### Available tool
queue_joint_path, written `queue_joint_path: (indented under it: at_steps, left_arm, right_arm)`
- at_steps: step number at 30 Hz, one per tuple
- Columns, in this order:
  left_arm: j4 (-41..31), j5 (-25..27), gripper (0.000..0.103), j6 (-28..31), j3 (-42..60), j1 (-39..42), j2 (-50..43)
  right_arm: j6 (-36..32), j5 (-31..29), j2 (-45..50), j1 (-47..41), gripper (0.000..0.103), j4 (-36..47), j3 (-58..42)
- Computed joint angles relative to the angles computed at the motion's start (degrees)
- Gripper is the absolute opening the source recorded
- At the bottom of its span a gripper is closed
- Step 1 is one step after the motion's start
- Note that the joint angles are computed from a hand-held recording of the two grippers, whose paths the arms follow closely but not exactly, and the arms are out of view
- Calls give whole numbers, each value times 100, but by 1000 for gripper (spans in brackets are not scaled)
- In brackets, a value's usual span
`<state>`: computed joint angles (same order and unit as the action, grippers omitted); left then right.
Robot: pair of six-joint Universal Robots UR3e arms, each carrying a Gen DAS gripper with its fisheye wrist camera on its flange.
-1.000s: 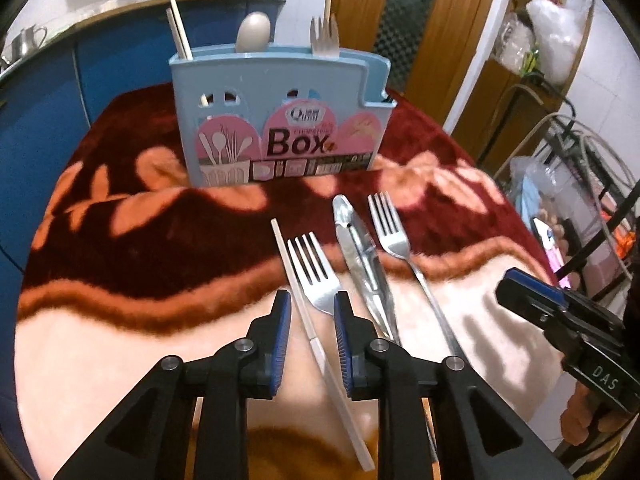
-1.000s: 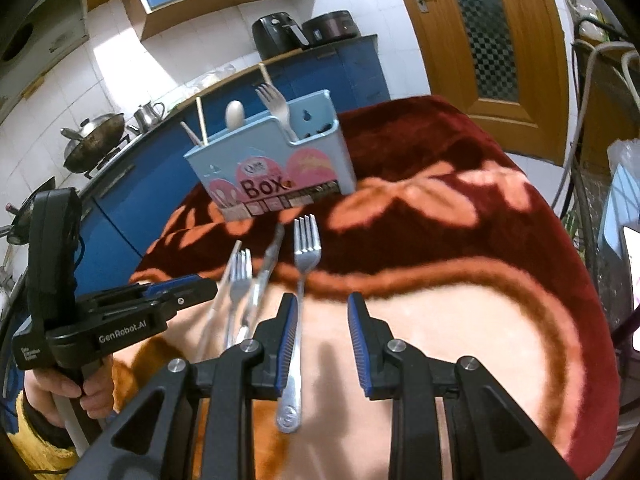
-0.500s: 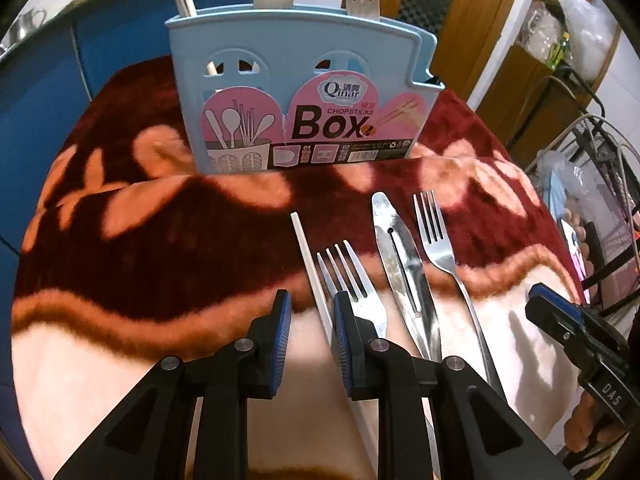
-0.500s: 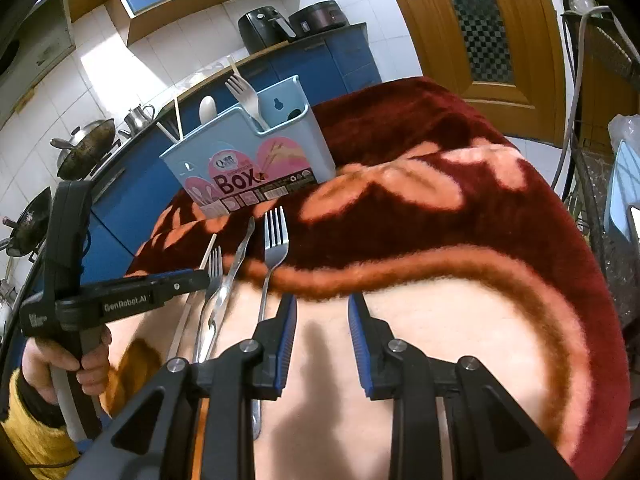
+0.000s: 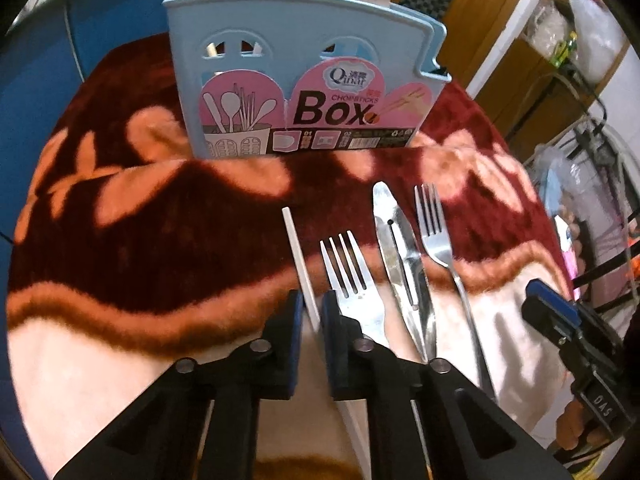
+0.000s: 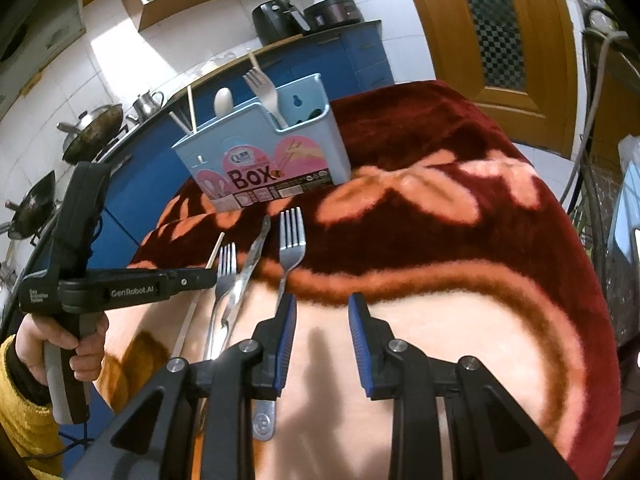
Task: Organize utensils
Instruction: 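Grasp the white chopstick with the left tool while the right tool grasps a steel fork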
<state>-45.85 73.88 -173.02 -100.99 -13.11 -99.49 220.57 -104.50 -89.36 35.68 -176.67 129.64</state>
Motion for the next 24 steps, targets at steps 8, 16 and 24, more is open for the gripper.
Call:
queue_joint_path:
  at_steps: [8,16,24]
  left_arm:
    - [542,-922,4,59,-960,726,569]
    - [1150,-1259,4,146,-1694,1216,1234]
    - [1640,-1554,4,276,-2158,1567,1857]
  right_arm:
    - [-148,109,156,24,30,718,-615]
    - [-426,688,408,-151,30,1656,-1348]
    - [-714,1232,767,-364,30,2689,-2105]
